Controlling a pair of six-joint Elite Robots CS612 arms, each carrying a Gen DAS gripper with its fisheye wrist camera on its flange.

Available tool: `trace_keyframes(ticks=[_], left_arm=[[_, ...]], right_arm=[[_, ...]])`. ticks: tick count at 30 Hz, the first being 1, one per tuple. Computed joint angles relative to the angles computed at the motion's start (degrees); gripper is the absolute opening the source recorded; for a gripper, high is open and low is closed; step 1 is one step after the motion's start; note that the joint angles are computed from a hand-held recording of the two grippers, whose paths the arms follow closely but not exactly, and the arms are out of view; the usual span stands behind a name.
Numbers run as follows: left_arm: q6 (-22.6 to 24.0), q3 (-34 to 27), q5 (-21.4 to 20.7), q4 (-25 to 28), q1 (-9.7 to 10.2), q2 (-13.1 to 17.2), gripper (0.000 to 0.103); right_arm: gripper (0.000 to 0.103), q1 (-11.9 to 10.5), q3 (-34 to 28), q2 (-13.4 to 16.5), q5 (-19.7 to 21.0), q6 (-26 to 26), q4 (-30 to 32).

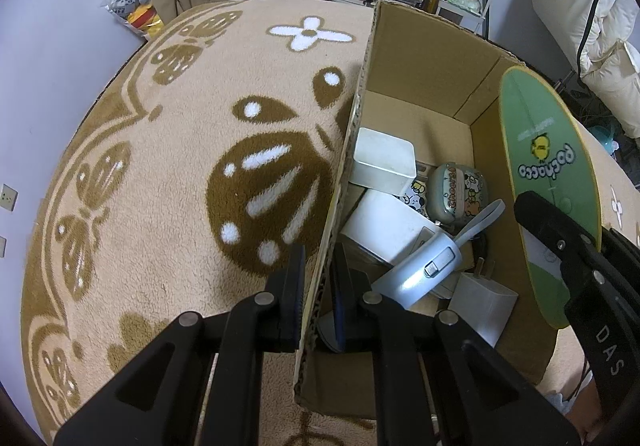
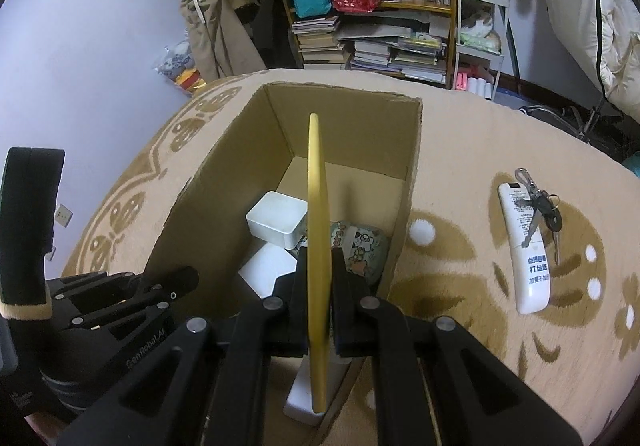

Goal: Organize rigid objects
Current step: 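Carry the green card into the box and release it with the right gripper, then return the right gripper to the keys and close on the key ring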

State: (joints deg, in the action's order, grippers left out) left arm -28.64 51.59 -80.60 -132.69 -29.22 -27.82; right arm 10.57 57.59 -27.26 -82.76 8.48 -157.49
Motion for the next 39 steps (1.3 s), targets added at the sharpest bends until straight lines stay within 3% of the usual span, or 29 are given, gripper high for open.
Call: trace_keyframes(ticks=[17,20,23,31,33,39], left_arm=[[0.1,0.0,0.7,0.2,-0.13,0.0,0.012],[0.1,0.1,0.8,0.2,-0.15,0.0,0.012],[0.2,0.1,0.8,0.2,-0.16,0.0,0.012],[-0.2,0.2,0.8,0.2,-0.20,-0.1,0.013],[-0.3,0.2,0.6,0.1,-0.19,-0.1,0.013],[-0.2,0.3,0.7,0.1,-0.17,-0.1,0.013]], right_arm=[[0.014,-0.8,0.5,-0.3,2.9,1.5,1.4],[0.016,-0.7,0.8,-0.7,1.5,0.6,0.6],[0.023,-0.9,1.0,-0.9,1.9,0.9,-0.1],[0.077,-1.9,2.7,-1.9,1.7,2.5,-8.0],[0.083,-2.3,2.2,-1.7,1.0,3.2,-8.6],[0.084,-3.8,-0.2,-0.7,-2.2,5.0,-7.1]])
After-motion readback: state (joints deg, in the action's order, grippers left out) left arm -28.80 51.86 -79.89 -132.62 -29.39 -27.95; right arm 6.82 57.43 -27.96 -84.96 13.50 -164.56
